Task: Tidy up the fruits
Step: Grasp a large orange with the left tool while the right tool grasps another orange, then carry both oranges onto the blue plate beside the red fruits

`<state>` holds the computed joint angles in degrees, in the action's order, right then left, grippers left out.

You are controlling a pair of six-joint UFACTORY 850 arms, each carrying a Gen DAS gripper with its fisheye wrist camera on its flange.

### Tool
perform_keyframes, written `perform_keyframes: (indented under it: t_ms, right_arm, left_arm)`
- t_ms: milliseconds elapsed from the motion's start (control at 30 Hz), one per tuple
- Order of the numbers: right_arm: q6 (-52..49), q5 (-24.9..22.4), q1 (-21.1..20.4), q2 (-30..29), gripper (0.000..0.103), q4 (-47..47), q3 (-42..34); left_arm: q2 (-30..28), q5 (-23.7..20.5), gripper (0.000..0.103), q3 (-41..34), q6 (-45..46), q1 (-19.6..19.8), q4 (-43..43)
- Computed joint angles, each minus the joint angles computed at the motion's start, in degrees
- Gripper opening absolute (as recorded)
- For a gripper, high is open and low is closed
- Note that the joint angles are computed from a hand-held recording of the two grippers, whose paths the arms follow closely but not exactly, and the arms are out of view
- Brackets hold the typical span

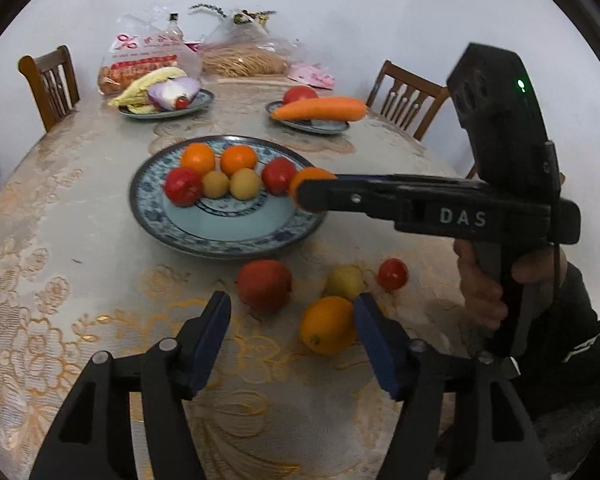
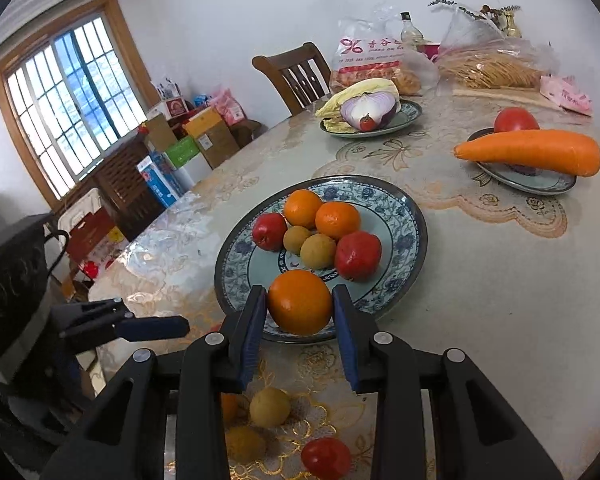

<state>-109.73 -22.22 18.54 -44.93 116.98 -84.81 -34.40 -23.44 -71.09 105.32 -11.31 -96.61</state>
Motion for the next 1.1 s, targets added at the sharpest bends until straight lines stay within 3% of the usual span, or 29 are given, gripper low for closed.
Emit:
perform_keyframes:
  t_ms: [67,133,167,200,400,533,600,667,767,833,1100]
  right_arm:
    - [-0.48,-0.30,0.00,0.18,0.034,0.35,0.25]
    - [-2.29,-1.09,0.00,0.61,0.034,1.67,0.98]
    - [-3.10,-1.27,0.04,0.82,0.034,2.21,1.31]
    - [-3.75,-1.23,0.10,0.94,0.034,2.66,1.49]
    - [-5.20,-1.89,0.12,1.26,0.034,3.90,2.18]
    - [-4.41,-0.52,0.38,1.01,0.034,3.59,1.48]
    - [-3.58,1.28,0.76,0.66,0.034,2.81,0.65]
    - [-3.35,3.43,1.23,0.21,0.034,2.51,-0.25]
    - [-4.95,6.76,1.97,-0.42,0.034,3.39,-1.44]
    - [-5.34,8.94,2.35,-0.96,0.034,3.63,-2.38]
    - [9.49,10.28,2.28,-2.91,0.035,-10.87,-5.37]
  left_arm:
    - [-0.19,-0.33,0.065,0.05,-1.48,-0.23,1.65]
    - [-0.53,-0.23,0.053,-0.15,-4.11,-0.49,3.99]
    - [-0.88,-0.69,0.039,-0.49,-6.47,-0.52,6.02]
    - [-1.20,-1.08,0.036,-0.66,-7.57,-0.61,6.85]
    - [0.26,-0.78,0.035,1.14,-4.41,-0.67,3.39]
    - [2.71,-0.78,0.035,2.45,5.82,0.37,-7.92]
    - [2.08,1.25,0.035,0.69,7.51,0.52,-11.10]
    - [-0.14,2.87,0.035,-2.94,2.81,0.74,-7.44]
    - [-3.95,3.97,0.035,-8.64,-9.04,0.57,4.55]
    - [-5.97,3.11,0.035,-11.47,-14.49,0.55,10.19]
    - [-9.40,-0.80,0.035,-16.11,-18.77,1.24,14.59]
